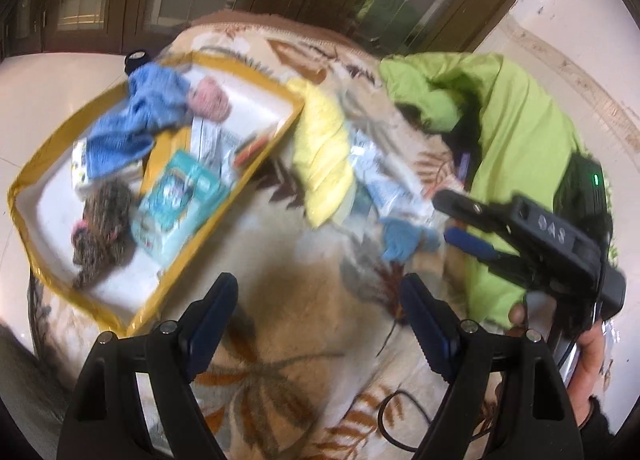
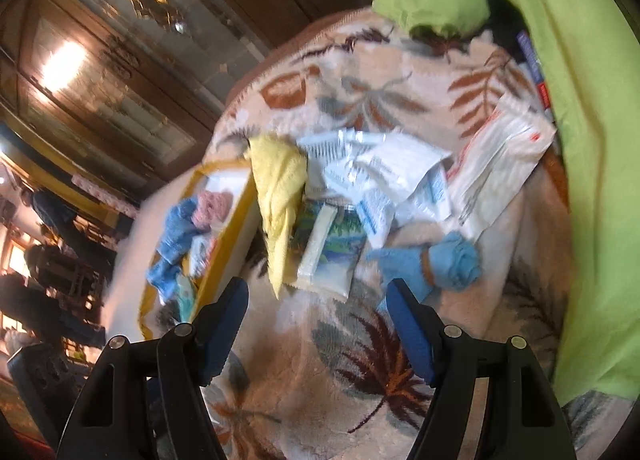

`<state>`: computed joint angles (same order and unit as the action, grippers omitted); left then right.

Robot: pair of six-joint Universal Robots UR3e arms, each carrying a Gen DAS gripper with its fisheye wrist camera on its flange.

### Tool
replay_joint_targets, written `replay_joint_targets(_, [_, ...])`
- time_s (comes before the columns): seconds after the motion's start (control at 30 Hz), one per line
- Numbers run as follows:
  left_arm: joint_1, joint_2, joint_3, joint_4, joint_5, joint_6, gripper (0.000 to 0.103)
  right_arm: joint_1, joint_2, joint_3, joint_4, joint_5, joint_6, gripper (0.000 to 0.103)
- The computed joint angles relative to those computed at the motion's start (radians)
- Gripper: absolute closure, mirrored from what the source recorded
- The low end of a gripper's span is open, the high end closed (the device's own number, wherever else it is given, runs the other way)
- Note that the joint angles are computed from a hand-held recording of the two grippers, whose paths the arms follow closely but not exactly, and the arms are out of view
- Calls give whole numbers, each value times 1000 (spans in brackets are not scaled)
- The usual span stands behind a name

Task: Organize soft objects
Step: 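Grasp the yellow towel with the left tool while the right tool grasps the blue knotted cloth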

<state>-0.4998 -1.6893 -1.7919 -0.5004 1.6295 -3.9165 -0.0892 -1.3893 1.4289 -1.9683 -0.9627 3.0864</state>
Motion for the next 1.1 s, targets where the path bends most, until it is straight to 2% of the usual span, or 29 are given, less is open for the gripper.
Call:
replay_joint_targets(0.17, [61,28,8,-6,-22,48,21,-63,-59,53,-9,19,-35,27])
replay_joint_targets(0.27, [96,49,9,-25,-39,96,21,-59,-19,32,3,10,-16,27])
replay_joint_targets(0.37, [134,58,12,-22,-88,144,21,-9,60,-48,-19,-46,35,27])
replay_joint_targets(0.47, [184,46,51,-80,-143,193,21,46,142,-155,-25,-179,106,27])
replay_joint_targets(0.53, [242,41,64,-101,-212,260,23,46,140,-143,-25,-203,156,27])
replay_joint_targets(0.6, [296,26,68,-80,-272,318,23,76,144,-140,-29,-287,170,27])
replay_joint_targets(0.7, [405,-27,92,-95,-436,431,24,134,216,-203,-16,-384,213,27])
replay_joint_targets(0.8, [433,-67,147,-191,-448,519,34,177,297,-283,-4,-459,335,27])
replay_joint_targets(0.87, [476,-35,136,-284,-502,583,36,201,336,-318,8,-517,445,30])
replay_joint_targets(0.9, [494,-13,129,-320,-523,598,36,218,348,-334,27,-549,494,33])
replay_joint_targets(0.93, [514,16,132,-378,-548,610,36,235,354,-352,62,-591,532,42])
replay_joint_targets(0.97, [517,32,148,-424,-551,617,36,250,354,-369,95,-627,567,45])
replay_joint_targets(1.03, [500,38,223,-517,-536,620,35,242,323,-331,85,-605,612,47])
replay_joint_targets(1.1, [457,4,287,-527,-499,583,30,224,289,-277,52,-582,646,51])
